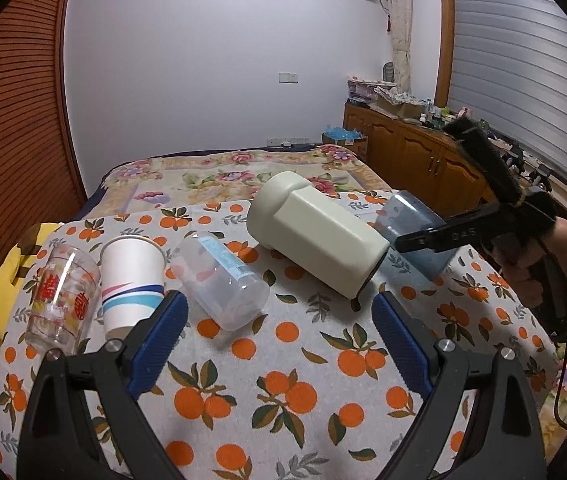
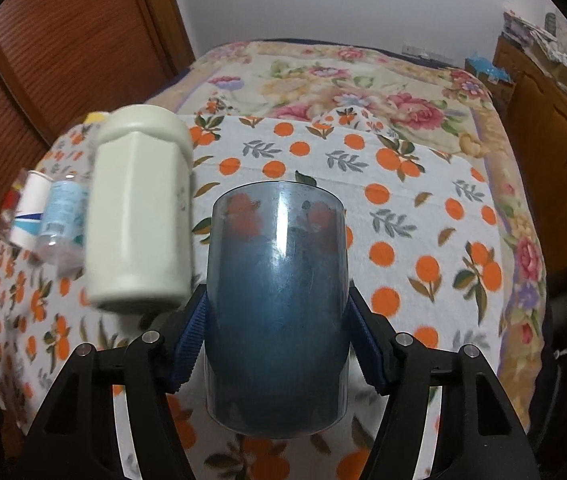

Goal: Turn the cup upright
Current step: 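Lift the blue-grey cup with the right tool and rotate it upright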

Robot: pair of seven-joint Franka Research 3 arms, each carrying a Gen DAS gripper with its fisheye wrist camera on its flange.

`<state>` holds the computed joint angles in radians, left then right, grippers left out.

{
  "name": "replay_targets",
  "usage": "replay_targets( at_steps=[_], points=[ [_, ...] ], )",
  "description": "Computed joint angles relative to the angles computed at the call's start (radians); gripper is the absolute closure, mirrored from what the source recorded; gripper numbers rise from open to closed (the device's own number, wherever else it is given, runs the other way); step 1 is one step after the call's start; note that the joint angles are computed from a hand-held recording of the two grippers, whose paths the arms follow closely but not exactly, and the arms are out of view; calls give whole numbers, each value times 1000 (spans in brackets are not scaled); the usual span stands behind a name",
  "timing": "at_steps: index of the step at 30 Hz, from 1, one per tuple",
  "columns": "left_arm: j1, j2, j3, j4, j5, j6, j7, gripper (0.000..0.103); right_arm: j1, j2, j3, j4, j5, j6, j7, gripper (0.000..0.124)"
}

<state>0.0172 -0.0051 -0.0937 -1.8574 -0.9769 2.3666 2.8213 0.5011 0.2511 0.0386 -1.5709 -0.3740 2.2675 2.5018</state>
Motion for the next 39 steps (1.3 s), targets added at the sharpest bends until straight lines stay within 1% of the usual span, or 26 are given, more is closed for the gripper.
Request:
replay_targets(
  at_steps=[7,12,16,20,28,32,39],
  points=[
    [5,-53,25,-39,-31,-44,21,9,25,-99,42,-112,-25,59,46,57],
    [4,-83,49,-60,-37,-70,33,9,51,-110,76,-142,-50,107,88,57],
    [10,-97,70,-64,-40,-97,35,9,73,-86,88,-135,-41,137,108,57],
    [19,-100,81,-63,-36,-109,32,9,104,-30,86,-75,-27,126,90,57],
    [34,-100,91,-70,-32,-117,28,9,175,85,54,71,-11,98,64,57],
    [38,-96,90,-73,-23,-107,22,9,193,126,37,123,13,87,46,57],
    [46,-89,89,-76,-15,-103,10,9,212,160,13,160,36,78,50,56]
  ],
)
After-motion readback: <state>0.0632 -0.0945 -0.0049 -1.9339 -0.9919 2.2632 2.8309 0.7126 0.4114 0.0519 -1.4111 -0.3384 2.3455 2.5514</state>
